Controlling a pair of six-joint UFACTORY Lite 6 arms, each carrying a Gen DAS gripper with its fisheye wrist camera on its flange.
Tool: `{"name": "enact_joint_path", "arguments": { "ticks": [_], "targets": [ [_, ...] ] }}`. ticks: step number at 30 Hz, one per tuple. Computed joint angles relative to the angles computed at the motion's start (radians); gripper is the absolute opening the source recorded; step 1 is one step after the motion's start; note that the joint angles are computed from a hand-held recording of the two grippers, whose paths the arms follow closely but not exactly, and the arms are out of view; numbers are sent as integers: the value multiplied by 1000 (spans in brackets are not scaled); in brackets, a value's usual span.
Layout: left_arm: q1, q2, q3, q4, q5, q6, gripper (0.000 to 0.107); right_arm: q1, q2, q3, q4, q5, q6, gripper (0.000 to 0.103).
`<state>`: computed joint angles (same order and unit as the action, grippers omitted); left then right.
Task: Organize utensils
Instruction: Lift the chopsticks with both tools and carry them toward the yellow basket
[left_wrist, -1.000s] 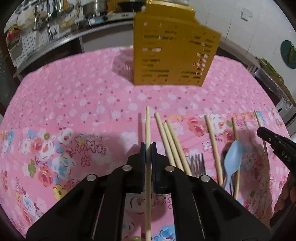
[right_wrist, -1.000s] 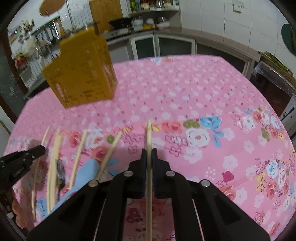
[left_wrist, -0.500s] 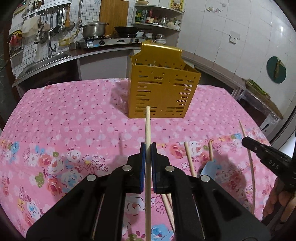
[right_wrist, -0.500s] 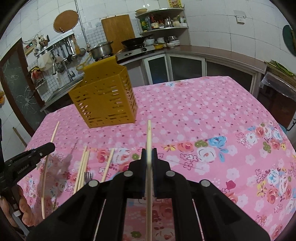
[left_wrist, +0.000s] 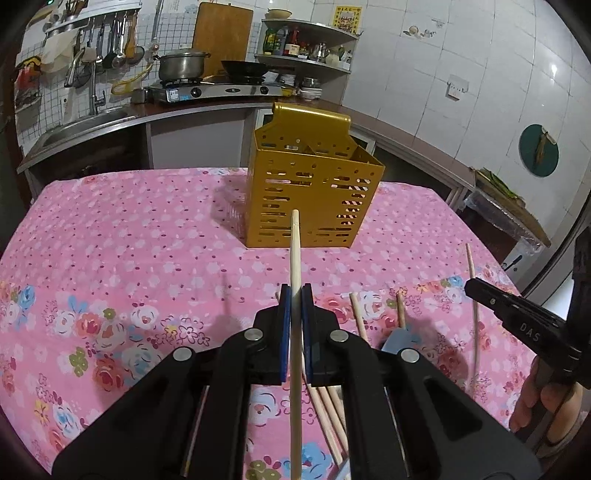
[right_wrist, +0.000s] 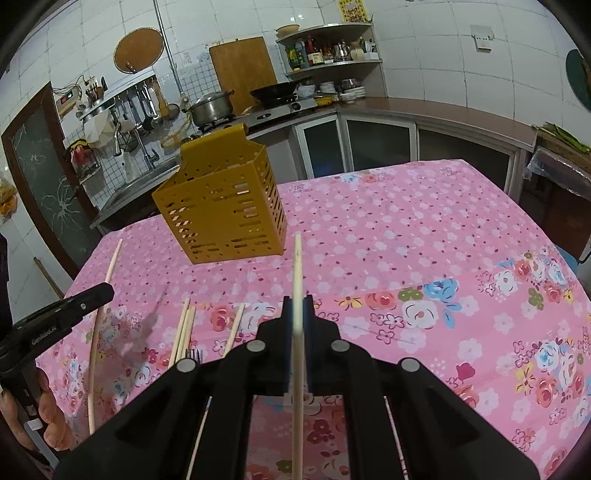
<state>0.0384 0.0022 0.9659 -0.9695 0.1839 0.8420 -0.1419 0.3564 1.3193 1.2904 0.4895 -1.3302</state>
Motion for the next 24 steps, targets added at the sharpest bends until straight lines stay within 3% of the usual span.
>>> {"name": "enact_joint_path", "arguments": {
  "ticks": [9, 14, 20, 24],
  "targets": [
    [31, -29, 4, -168, 57, 165, 4, 4, -75, -49, 118, -10, -105, 6],
    [37, -26, 56, -152, 63, 145, 4, 4, -109, -10, 141, 16, -101, 6],
    [28, -9, 173, -193, 9, 193, 4, 34, -106, 118, 176, 10, -109, 6],
    [29, 93, 348, -208, 2, 215, 4, 79, -47, 280, 192, -20, -108, 6]
  ]
}}
